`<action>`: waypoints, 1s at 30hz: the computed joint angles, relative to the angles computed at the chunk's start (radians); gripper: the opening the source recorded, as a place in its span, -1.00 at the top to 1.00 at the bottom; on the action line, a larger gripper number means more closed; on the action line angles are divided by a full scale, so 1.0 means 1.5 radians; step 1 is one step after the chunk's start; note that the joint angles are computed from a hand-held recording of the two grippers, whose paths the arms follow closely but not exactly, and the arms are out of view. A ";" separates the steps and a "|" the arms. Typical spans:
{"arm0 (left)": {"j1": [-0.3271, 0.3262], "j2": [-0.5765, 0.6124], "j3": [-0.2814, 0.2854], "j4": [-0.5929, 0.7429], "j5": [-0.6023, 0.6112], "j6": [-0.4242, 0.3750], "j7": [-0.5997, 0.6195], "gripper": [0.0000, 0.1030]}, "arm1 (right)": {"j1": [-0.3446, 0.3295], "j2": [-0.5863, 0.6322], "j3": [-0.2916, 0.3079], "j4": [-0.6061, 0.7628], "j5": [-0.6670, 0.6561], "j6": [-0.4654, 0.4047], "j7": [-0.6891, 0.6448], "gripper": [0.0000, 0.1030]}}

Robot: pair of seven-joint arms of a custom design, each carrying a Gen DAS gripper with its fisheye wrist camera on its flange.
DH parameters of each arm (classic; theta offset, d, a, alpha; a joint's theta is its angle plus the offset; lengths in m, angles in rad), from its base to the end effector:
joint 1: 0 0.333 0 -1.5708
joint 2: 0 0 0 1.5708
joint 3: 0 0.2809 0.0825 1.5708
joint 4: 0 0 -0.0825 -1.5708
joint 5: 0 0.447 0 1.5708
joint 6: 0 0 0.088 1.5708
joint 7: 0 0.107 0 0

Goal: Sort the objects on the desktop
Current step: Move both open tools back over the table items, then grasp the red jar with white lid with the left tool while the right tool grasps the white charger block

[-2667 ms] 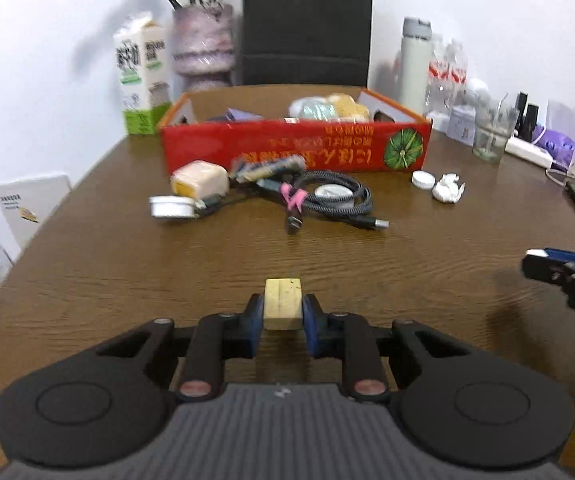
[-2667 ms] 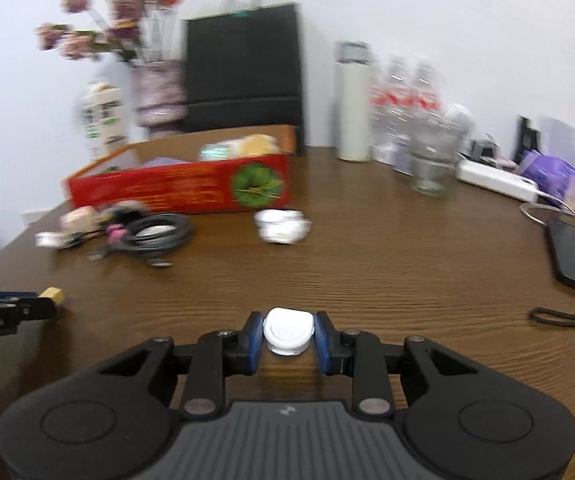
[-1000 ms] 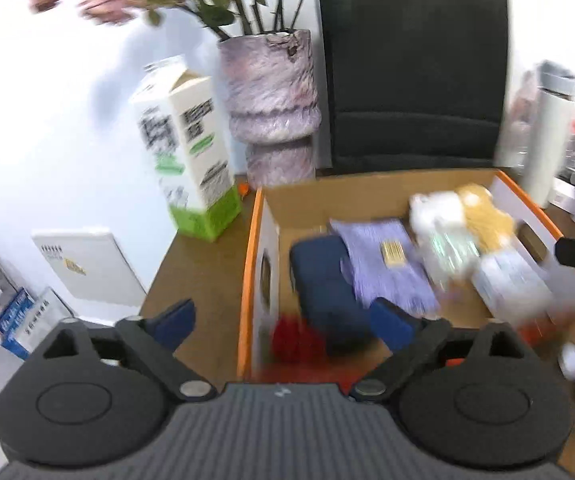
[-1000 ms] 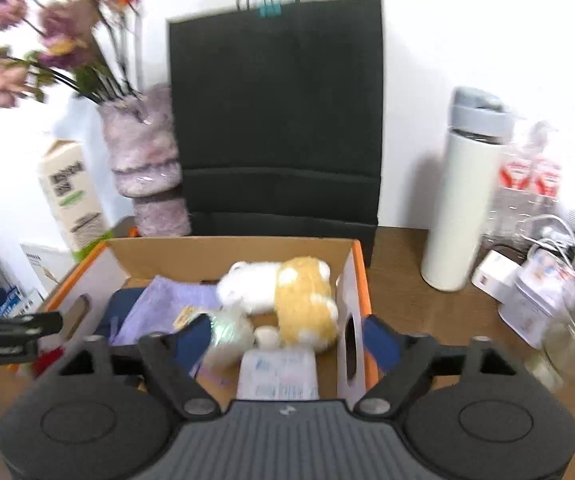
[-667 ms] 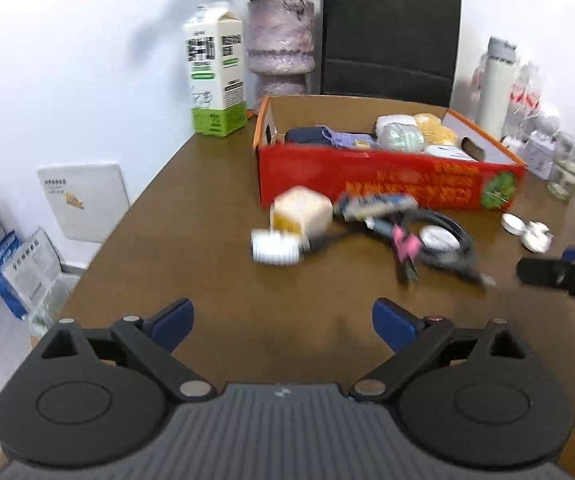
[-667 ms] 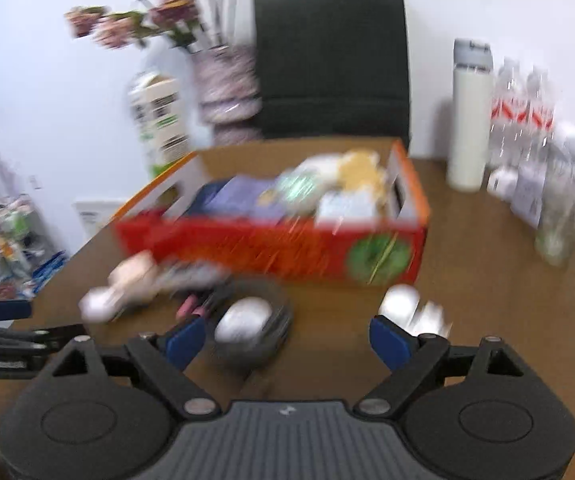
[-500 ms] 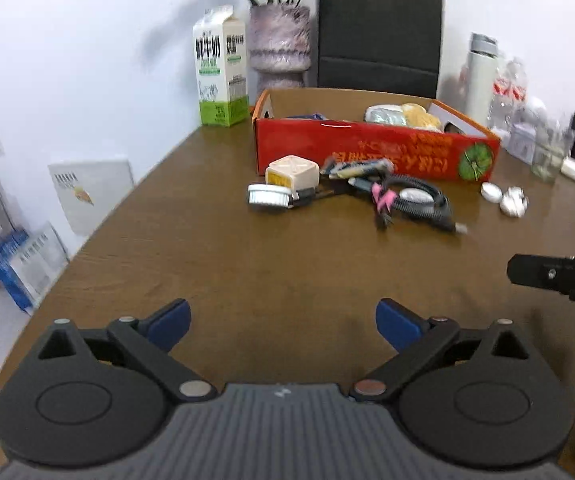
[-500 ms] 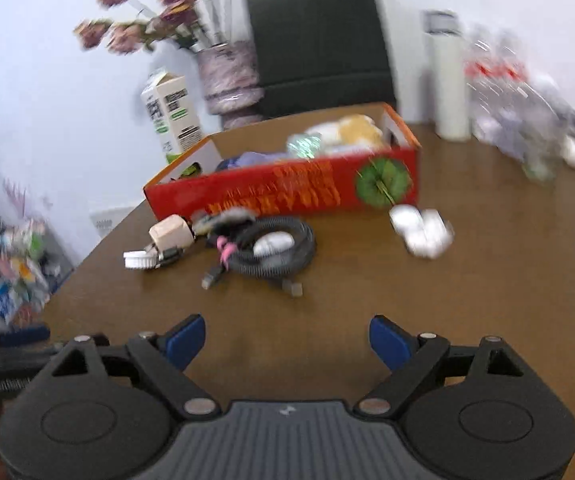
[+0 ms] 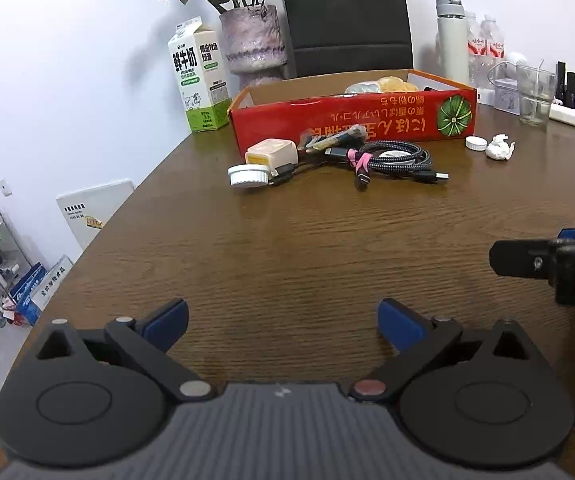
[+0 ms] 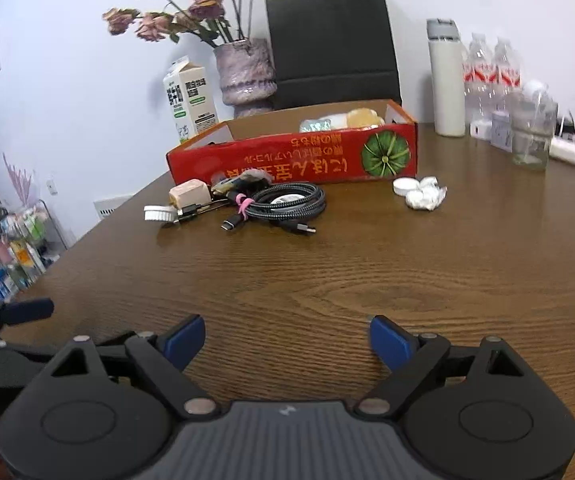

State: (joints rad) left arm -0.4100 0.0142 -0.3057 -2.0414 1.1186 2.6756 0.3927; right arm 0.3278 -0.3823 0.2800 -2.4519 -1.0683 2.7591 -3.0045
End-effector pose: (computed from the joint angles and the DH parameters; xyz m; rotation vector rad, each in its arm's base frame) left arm 0.4698 -0.4444 0.4267 -1.2806 1.9590 -0.8285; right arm 0.4157 0.3332 0.4260 -1.4398 1.7467 -0.6598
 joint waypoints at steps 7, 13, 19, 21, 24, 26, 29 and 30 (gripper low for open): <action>0.016 0.022 0.017 0.043 -0.065 0.040 0.065 -1.00 | 0.008 0.009 -0.007 0.006 0.006 0.012 -0.036 -0.73; 0.056 0.129 0.038 0.172 -0.161 0.120 0.210 -1.00 | -0.014 0.010 -0.010 0.029 -0.009 0.034 -0.059 -0.73; 0.045 0.265 0.058 0.313 -0.272 0.157 0.359 -0.96 | -0.045 0.056 -0.016 0.107 -0.067 0.048 -0.053 -0.72; 0.055 0.291 0.043 0.334 -0.314 0.164 0.403 -0.86 | -0.056 0.085 -0.021 0.141 -0.115 0.081 -0.034 -0.72; 0.060 0.311 0.037 0.353 -0.364 0.141 0.432 -0.48 | -0.048 0.149 -0.044 0.207 -0.127 0.122 -0.078 -0.70; 0.065 0.314 0.033 0.355 -0.395 0.121 0.444 -0.27 | -0.035 0.210 -0.061 0.268 -0.108 0.140 -0.147 -0.64; 0.057 0.306 0.050 0.343 -0.398 0.128 0.441 0.21 | -0.012 0.304 -0.081 0.353 0.017 0.161 -0.311 -0.57; 0.056 0.303 0.053 0.339 -0.398 0.130 0.440 0.42 | -0.014 0.336 -0.074 0.380 0.112 0.166 -0.410 -0.49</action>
